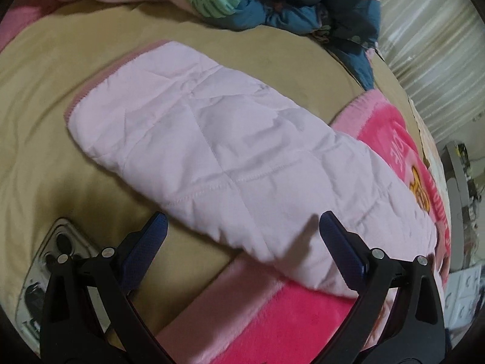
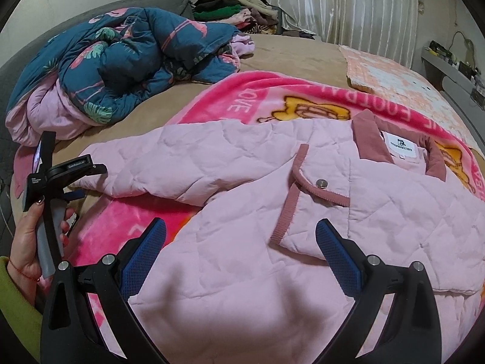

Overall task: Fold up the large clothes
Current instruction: 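Move the left tool to the cuff of the other jacket sleeve, then grasp the sleeve cuff with the left gripper and lift it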

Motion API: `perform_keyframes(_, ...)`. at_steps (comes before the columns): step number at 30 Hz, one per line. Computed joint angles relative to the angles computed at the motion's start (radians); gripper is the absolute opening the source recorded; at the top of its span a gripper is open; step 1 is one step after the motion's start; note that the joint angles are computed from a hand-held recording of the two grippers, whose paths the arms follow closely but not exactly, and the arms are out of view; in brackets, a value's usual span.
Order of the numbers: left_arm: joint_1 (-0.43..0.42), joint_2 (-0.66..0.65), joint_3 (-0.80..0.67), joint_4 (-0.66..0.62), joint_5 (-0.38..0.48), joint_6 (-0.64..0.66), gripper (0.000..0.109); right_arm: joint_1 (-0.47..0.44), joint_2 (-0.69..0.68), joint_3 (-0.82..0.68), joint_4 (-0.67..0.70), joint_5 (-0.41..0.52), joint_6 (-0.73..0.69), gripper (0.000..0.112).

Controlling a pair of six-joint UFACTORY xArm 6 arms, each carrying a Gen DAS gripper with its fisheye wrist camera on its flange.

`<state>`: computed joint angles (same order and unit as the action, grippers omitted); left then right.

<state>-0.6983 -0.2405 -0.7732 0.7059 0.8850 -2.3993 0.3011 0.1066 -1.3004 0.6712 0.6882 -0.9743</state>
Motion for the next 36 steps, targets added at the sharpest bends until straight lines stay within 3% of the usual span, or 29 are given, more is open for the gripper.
perform_keyframes(3,0.021,-0.011,0.038,0.043,-0.051,-0.063,0.094,-0.009,0.012,-0.013,-0.002,0.0,0.004,0.098)
perform_keyframes(10,0.065,-0.043,0.09,0.112,-0.073,-0.152,0.093,-0.03,0.024,-0.02,-0.006,-0.017,-0.001,0.098)
perform_keyframes(13,0.056,-0.047,0.087,0.109,-0.031,-0.161,0.077,-0.035,0.03,-0.021,-0.01,-0.03,-0.001,0.098)
perform_keyframes(18,0.045,-0.087,0.115,0.151,-0.008,-0.203,0.039,-0.041,0.036,-0.023,-0.003,-0.032,0.004,0.098)
perform_keyframes(21,0.022,-0.097,0.096,0.175,0.049,-0.183,0.025,-0.042,0.03,-0.017,0.004,-0.032,-0.003,0.098)
perform_keyframes(24,-0.013,-0.087,0.048,0.205,0.132,-0.144,0.018,-0.044,0.021,-0.005,0.012,-0.039,-0.02,0.098)
perform_keyframes(28,-0.061,-0.072,-0.025,0.247,0.238,-0.101,0.015,-0.053,0.013,0.0,0.013,-0.041,-0.019,0.098)
perform_keyframes(36,-0.152,-0.066,-0.144,0.356,0.359,-0.058,0.013,-0.097,-0.002,0.0,0.038,-0.023,-0.041,0.098)
